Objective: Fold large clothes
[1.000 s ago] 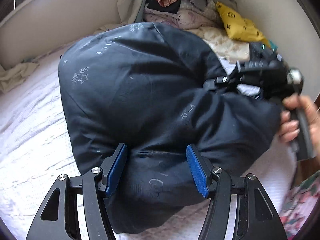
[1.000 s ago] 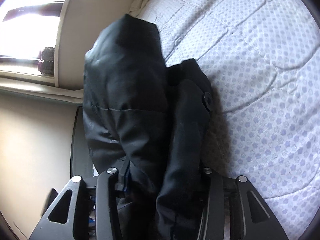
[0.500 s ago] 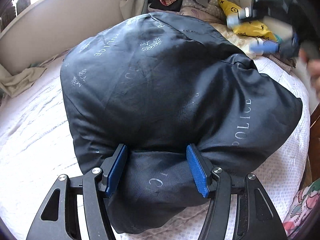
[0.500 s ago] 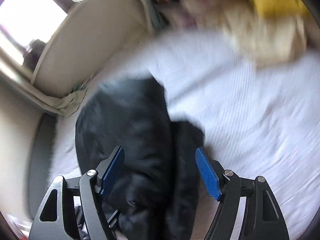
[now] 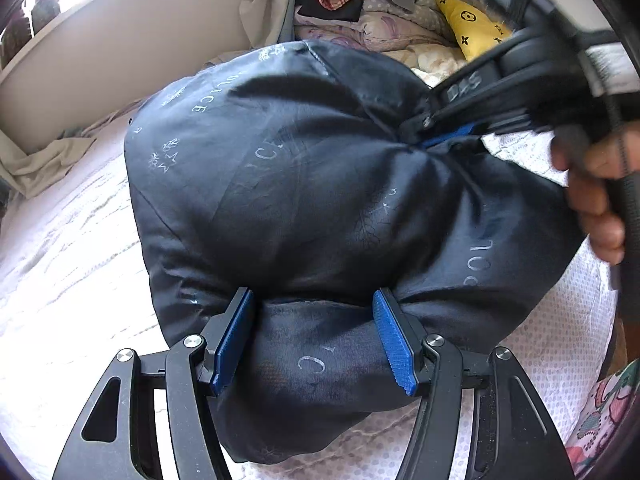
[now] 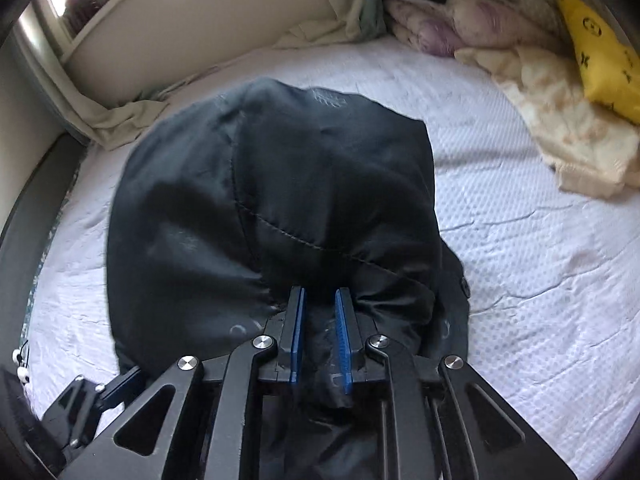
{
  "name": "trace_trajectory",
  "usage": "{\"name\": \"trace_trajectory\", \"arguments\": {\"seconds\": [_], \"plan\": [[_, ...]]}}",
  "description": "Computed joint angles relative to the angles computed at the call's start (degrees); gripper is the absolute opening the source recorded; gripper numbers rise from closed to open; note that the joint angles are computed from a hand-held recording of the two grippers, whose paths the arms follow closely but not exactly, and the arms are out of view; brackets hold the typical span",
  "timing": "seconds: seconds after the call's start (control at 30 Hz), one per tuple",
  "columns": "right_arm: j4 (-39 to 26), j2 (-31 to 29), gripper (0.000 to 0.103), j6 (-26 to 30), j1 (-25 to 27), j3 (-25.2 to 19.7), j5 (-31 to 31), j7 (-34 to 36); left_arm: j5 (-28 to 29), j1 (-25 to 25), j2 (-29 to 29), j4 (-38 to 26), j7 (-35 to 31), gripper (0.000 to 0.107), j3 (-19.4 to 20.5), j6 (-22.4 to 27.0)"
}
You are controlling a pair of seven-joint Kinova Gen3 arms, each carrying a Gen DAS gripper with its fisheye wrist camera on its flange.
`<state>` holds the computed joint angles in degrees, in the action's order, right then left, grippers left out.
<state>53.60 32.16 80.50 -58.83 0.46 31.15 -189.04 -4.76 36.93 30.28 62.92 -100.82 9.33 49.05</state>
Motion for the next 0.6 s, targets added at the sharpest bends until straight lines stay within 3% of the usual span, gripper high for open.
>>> {"name": "trace_trajectory", "arguments": {"seconds": [0.2, 0.43, 0.6], "plan": [[11.82, -3.19, 0.004, -9.63, 1.57, -0.35, 1.37, -7.18, 1.12, -0.81, -0.08, 0.08, -1.08, 0.065, 0.59, -0.06], [9.63, 1.79, 0.0, -3.96, -1.23, 0.94, 6.79, -6.2, 2.46, -1.37, -0.29, 0.44, -2.19, 0.065, 1.14, -0.63], [14.43, 0.69, 0.0, -6.7, -3.21, 1.75, 11.18, -12.95, 2.94, -1.65, -1.02, 2.16, -2.81, 0.065, 1.14, -2.06]]}}
